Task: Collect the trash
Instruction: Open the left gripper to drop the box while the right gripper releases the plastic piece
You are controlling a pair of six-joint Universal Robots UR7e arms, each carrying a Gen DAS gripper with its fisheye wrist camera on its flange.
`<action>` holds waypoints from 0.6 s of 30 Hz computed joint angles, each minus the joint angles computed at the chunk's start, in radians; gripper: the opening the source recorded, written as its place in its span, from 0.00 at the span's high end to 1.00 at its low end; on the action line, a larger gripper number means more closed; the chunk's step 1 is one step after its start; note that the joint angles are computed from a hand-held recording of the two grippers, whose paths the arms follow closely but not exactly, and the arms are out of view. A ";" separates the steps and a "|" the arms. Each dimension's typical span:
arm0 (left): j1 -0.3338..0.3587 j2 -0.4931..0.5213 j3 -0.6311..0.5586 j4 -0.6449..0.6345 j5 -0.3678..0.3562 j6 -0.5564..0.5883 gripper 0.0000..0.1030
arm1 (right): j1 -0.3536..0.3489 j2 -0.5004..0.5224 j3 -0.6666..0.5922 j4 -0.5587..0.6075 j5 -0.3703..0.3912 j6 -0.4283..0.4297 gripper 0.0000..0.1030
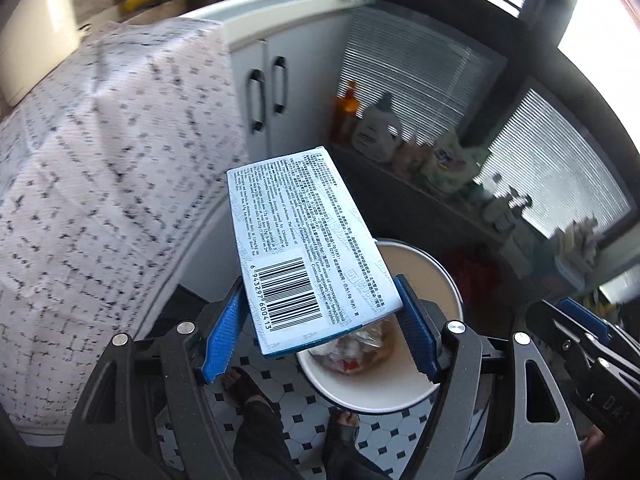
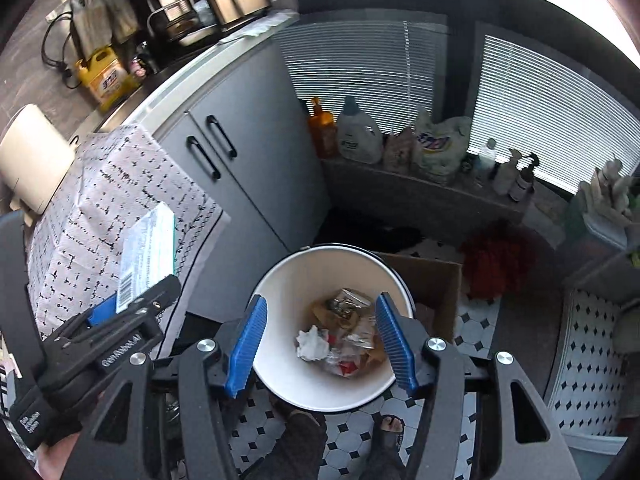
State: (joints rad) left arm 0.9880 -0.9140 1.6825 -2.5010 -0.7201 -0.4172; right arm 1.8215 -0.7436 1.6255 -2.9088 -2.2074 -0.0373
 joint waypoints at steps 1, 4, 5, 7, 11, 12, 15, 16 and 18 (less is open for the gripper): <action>-0.002 0.006 0.000 -0.001 -0.010 0.008 0.31 | -0.001 -0.003 0.004 -0.003 -0.006 0.004 0.46; -0.005 0.024 -0.006 0.009 -0.047 0.025 0.31 | -0.012 -0.020 0.026 -0.010 -0.028 0.017 0.46; -0.005 0.029 -0.009 0.014 -0.060 0.031 0.31 | -0.015 -0.024 0.029 -0.009 -0.033 0.020 0.46; -0.005 0.043 -0.015 0.022 -0.079 0.035 0.31 | -0.021 -0.033 0.040 -0.013 -0.043 0.027 0.46; 0.009 0.074 -0.042 0.039 -0.147 0.043 0.30 | -0.038 -0.049 0.063 -0.022 -0.060 0.042 0.46; 0.009 0.080 -0.046 0.038 -0.156 0.048 0.29 | -0.041 -0.051 0.065 -0.022 -0.063 0.046 0.46; 0.008 0.100 -0.057 0.033 -0.170 0.065 0.21 | -0.050 -0.056 0.075 -0.022 -0.071 0.054 0.46; 0.008 0.103 -0.058 0.031 -0.174 0.067 0.20 | -0.052 -0.058 0.077 -0.020 -0.072 0.057 0.46; 0.007 0.105 -0.060 0.035 -0.178 0.064 0.20 | -0.056 -0.062 0.080 -0.019 -0.074 0.062 0.46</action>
State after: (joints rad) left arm 0.9952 -0.8087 1.6221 -2.4657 -0.8978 -0.3528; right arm 1.7659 -0.8051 1.7056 -2.9278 -2.2817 0.0244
